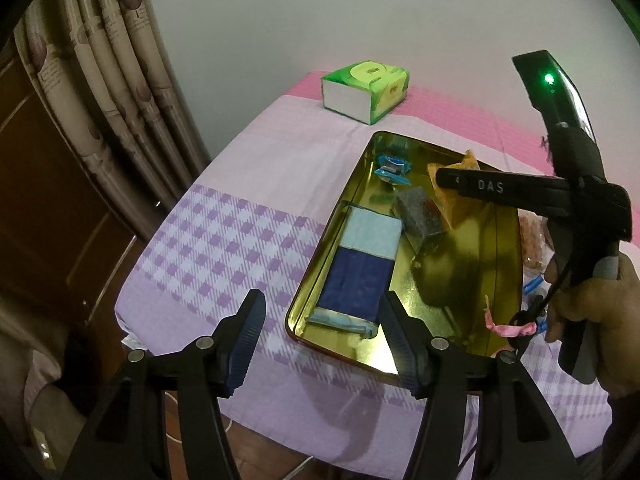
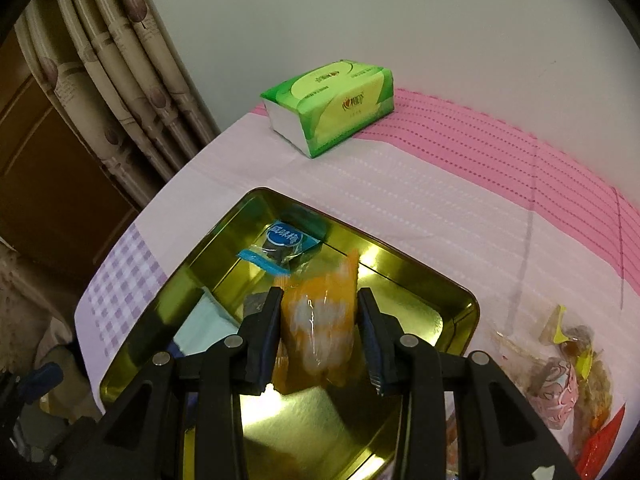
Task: Organize snacks
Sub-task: 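Carry the yellow bag into the tin and open the right gripper, then grasp a blue-wrapped candy with the right gripper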
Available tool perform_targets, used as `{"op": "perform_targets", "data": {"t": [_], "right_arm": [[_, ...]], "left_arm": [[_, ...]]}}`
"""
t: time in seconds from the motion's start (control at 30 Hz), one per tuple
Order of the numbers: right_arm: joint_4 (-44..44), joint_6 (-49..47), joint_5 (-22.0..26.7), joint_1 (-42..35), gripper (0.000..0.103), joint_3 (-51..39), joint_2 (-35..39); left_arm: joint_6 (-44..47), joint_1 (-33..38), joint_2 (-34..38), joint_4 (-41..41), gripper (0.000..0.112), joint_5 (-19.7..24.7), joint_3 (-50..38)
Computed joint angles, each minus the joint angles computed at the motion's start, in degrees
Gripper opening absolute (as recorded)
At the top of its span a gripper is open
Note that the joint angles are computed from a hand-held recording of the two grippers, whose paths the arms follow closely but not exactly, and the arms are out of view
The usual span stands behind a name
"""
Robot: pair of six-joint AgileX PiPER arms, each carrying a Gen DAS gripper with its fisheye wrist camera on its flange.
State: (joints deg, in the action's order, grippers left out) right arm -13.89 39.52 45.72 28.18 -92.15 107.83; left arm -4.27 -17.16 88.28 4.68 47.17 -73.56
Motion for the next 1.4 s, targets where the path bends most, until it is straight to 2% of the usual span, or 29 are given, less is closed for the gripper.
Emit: {"op": "perform_targets", "data": {"t": [0.4, 0.53, 0.6, 0.73, 0.83, 0.97, 1.03, 1.13, 1.3, 1.4], "right_arm": [[0.6, 0.7, -1.3, -0.8, 0.04, -0.6, 1.0], [-0.8, 2.9, -4.3, -0.9, 0.055, 2.0, -1.0], [-0.7, 3.3, -6.1, -1.1, 0.058, 3.7, -2.4], [-1.8, 4.6, -9.7, -1.1, 0.061, 8.4, -6.8], [-4.6, 8.6, -13.6, -0.4, 0.064, 15.4, -13.2], [-18.3, 23.9, -15.6, 3.8, 0.069, 28.8, -25.5], [-25.3, 31.8, -12.7, 7.3, 0.069, 34.5, -30.9], [-32.4, 41.3, -3.6, 15.2, 0.069, 43.2, -39.2], [-33.5, 54.7, 15.0, 33.2, 0.069, 54.2, -49.6], [-32.8, 61.2, 20.2, 39.9, 0.069, 58.1, -53.0]], "left_arm": [[-0.5, -0.5, 0.5, 0.7, 0.061, 0.2, -0.1], [-0.3, -0.4, 0.5, 0.6, 0.061, -0.3, 0.2], [-0.3, -0.4, 0.5, 0.9, 0.062, -0.4, 0.4], [-0.4, -0.5, 0.5, 1.2, 0.063, -0.4, 0.5], [-0.7, -0.7, 0.5, 1.8, 0.063, -0.5, 0.4], [-1.0, -1.2, 0.3, 2.5, 0.064, -0.3, 0.6], [-1.3, -1.4, 0.0, 3.1, 0.064, -0.5, 0.8], [-1.9, -2.0, 0.0, 3.9, 0.064, -0.5, 0.8], [-2.8, -3.5, -0.9, 5.6, 0.064, -1.0, 1.7], [-3.7, -5.3, -1.6, 7.5, 0.064, -1.4, 2.4]]}}
